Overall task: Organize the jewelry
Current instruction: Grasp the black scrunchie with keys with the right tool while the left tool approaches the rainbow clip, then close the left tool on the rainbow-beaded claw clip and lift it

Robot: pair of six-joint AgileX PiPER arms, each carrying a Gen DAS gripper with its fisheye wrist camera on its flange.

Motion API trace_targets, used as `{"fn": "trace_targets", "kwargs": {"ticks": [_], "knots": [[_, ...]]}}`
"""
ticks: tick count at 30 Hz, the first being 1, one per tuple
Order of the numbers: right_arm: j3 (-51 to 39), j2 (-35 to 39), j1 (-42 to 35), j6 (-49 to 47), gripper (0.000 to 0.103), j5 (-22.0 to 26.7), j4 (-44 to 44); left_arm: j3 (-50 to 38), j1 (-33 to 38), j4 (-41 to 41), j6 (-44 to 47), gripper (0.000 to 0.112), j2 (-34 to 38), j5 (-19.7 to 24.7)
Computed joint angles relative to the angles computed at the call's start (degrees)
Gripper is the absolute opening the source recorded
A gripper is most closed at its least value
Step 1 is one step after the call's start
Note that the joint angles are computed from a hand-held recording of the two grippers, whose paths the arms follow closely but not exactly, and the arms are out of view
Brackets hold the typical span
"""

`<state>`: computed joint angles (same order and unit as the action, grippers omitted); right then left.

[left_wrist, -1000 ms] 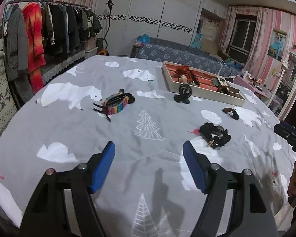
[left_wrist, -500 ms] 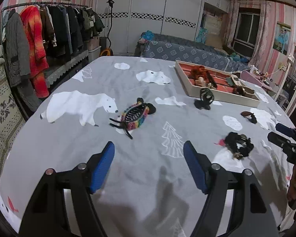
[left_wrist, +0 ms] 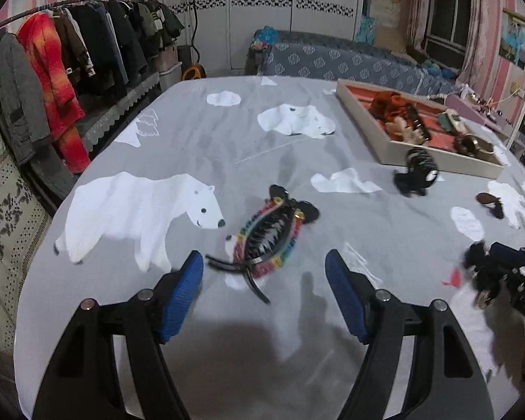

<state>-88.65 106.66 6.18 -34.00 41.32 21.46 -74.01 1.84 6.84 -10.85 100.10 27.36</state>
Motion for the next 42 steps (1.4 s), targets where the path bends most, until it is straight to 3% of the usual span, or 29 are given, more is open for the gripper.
{"fn": "trace_targets", "kwargs": {"ticks": [3, 7, 9, 11, 17, 24, 25, 26, 32, 34, 37, 42], "knots": [[-3.5, 2.5, 0.0, 0.8, 0.017, 1.0, -0.6, -4.3, 1.2, -3.7, 4.8, 0.077, 4.2, 1.9], [-8.2, 5.5, -0.2, 1.5, 0.016, 2.4, -0.7, -7.8, 1.9, -5.6, 7.4, 0.077, 7.9, 3.5], [-9.8, 6.6, -0.7, 0.8, 0.016, 3.2, 0.5, -8.8, 2.0, -7.4, 9.6, 0.073, 8.9, 4.2], [-10.6, 7.2, -1.0, 0.4, 0.016, 3.9, 1.3, -8.8, 1.8, -7.8, 10.7, 0.062, 8.9, 3.6], [-11.7, 7.7, -1.6, -1.6, 0.016, 5.0, 4.0, -7.3, 1.3, -8.6, 12.4, 0.060, 7.7, 1.9], [-9.4, 4.2, -3.5, -6.2, 0.015, 4.6, 8.2, -4.4, -1.5, -4.5, 6.8, 0.059, 3.3, 0.7], [-8.9, 3.5, -4.0, -7.1, 0.012, 4.7, 9.0, -3.9, -2.3, -3.4, 5.4, 0.059, 2.2, 0.7], [-8.7, 3.0, -4.4, -7.6, 0.003, 4.9, 9.6, -3.4, -3.1, -2.1, 3.8, 0.059, 1.1, 0.7], [-4.6, -2.6, -8.8, -14.3, 0.003, 5.5, 15.9, -0.8, -8.9, 8.1, -8.1, 0.059, -3.8, 1.7], [-4.2, -2.8, -9.7, -15.9, 0.005, 6.1, 16.0, 0.5, -10.4, 11.3, -12.5, 0.059, -4.6, 1.6], [-5.9, -0.1, -10.6, -16.2, 0.033, 7.4, 17.2, 1.7, -11.2, 12.8, -16.2, 0.059, -5.0, 1.8], [-10.1, 3.8, -8.4, -15.1, 0.033, 8.3, 16.9, 1.1, -11.2, 13.8, -17.3, 0.059, -4.3, 2.2]]}}
